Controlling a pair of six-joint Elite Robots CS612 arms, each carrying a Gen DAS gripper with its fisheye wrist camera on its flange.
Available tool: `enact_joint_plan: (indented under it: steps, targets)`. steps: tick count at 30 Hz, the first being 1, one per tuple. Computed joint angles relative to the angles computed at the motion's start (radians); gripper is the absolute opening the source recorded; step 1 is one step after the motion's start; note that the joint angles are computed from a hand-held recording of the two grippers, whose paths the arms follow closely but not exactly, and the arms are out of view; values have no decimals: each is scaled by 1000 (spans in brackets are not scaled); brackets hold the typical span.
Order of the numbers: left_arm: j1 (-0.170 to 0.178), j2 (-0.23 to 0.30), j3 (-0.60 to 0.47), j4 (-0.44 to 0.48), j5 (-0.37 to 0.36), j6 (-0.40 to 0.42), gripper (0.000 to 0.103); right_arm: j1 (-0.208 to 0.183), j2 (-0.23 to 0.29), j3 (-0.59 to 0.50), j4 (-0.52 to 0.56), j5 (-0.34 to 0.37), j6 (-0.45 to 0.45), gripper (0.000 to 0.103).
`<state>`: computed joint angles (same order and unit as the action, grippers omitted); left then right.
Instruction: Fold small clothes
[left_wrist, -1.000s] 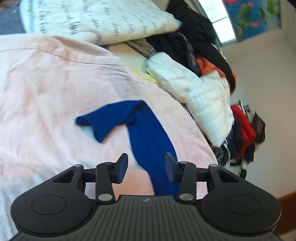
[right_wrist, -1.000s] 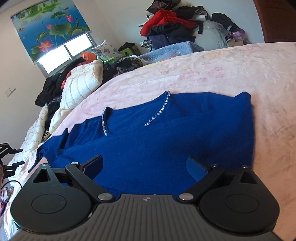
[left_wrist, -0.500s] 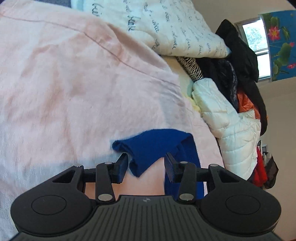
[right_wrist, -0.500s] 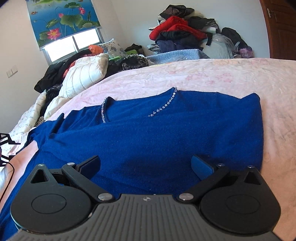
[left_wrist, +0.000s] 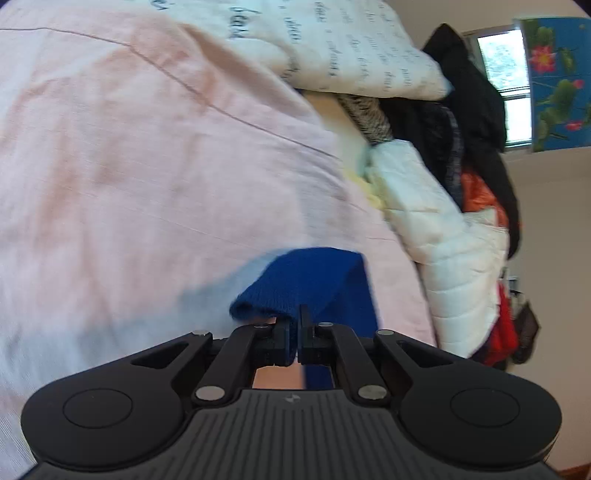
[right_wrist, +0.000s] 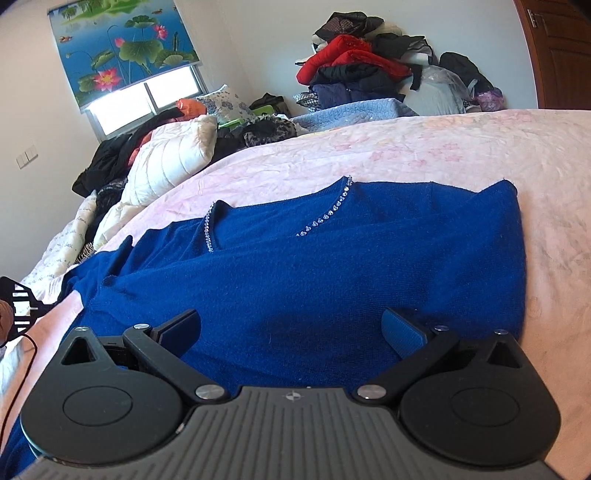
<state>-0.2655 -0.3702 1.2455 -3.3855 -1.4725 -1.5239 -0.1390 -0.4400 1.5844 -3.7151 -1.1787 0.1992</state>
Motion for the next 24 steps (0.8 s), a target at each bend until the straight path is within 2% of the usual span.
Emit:
enact_joint_plan:
  steps: [4, 7, 11, 15, 17, 18, 19, 20, 22, 24]
  targets:
    - [-36, 21, -34, -227, -35, -55, 3, -3, 3, -1, -10, 10, 14, 101]
    - [-83, 61, -95, -316, -108, -75, 3, -6, 5, -1, -18, 20, 27, 101]
    - [-143, 129, -185, -287, -265, -131, 3, -8, 8, -2, -26, 28, 40, 101]
    - [-177, 174, -216, -231, -311, -228, 3, -10, 6, -1, -20, 36, 43, 100]
    - [-181, 180, -211, -238, -307, -248, 3, 0, -23, 7, 62, -5, -1, 101]
    - [-180, 182, -210, -249, -306, -248, 3, 4, -43, 7, 121, -6, 7, 100]
    - [-179, 184, -211, -259, -306, -252, 3, 0, -56, 4, 147, 35, 57, 100]
    - [-177, 186, -213, -273, -308, -264, 3, -7, -53, -13, 131, 117, 149, 100]
    - [-176, 189, -218, -292, -308, -272, 3, -24, -18, -81, 76, 327, 358, 101]
    - [-176, 192, -229, -293, -311, -280, 3, -27, 32, -181, 87, 506, 568, 101]
